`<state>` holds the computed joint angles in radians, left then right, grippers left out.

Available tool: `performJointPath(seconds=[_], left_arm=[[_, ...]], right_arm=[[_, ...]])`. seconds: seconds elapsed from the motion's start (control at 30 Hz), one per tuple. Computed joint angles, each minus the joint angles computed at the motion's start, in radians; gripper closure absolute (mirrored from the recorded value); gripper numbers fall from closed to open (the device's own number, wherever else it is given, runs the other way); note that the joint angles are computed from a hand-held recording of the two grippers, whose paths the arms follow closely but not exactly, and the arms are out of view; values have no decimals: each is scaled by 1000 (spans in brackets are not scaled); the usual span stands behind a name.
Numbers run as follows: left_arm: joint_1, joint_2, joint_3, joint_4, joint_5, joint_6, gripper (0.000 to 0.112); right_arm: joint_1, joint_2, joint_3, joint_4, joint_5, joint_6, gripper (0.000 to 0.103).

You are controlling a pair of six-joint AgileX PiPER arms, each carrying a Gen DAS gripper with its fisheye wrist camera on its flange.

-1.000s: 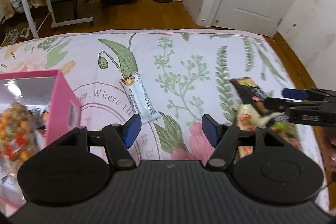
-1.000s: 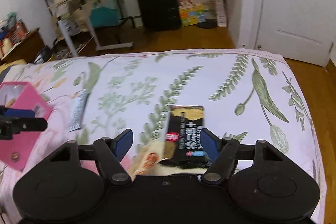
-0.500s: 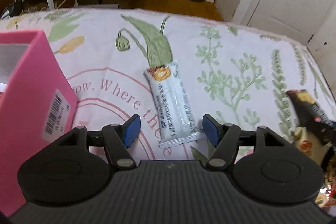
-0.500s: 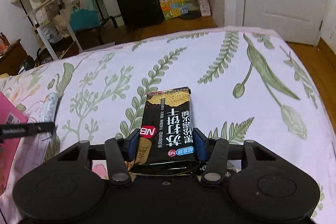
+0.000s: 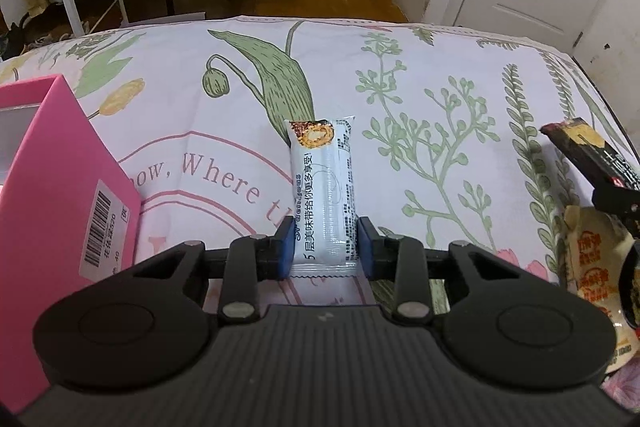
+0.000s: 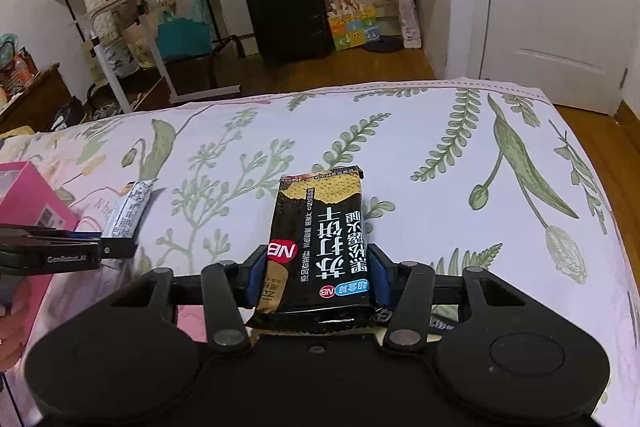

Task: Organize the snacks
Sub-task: 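Carry the wafer bar and NB pack into the pink box and release both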

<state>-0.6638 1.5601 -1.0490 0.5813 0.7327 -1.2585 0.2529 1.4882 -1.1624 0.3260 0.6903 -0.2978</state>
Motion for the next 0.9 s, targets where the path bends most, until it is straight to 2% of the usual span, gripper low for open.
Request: performJointPath(seconds=[0.13,0.37,0.5,0.6,0.8,0.9], left_arm=[[-28,-21,-11,-7,30,7,81],[-71,-89,-32,-81,112,66,81],[-98,-180,-8,-160,145,102,81],[-143,-218,-14,-168,197,92,81],[-228,-285,-25,-212,295,66,81],[-272,-339,-20,-243,338,51,81]], right_arm=[[36,-5,-12,-67,37,74,47],[50,-56,6,-49,81,99,47],[50,-107,23,-22,111,108,47],[65,-131,17,-32,144,138,47],[74,-166,-27,-13,285,183,47],[100,-203,-23,-13,315,184,47]])
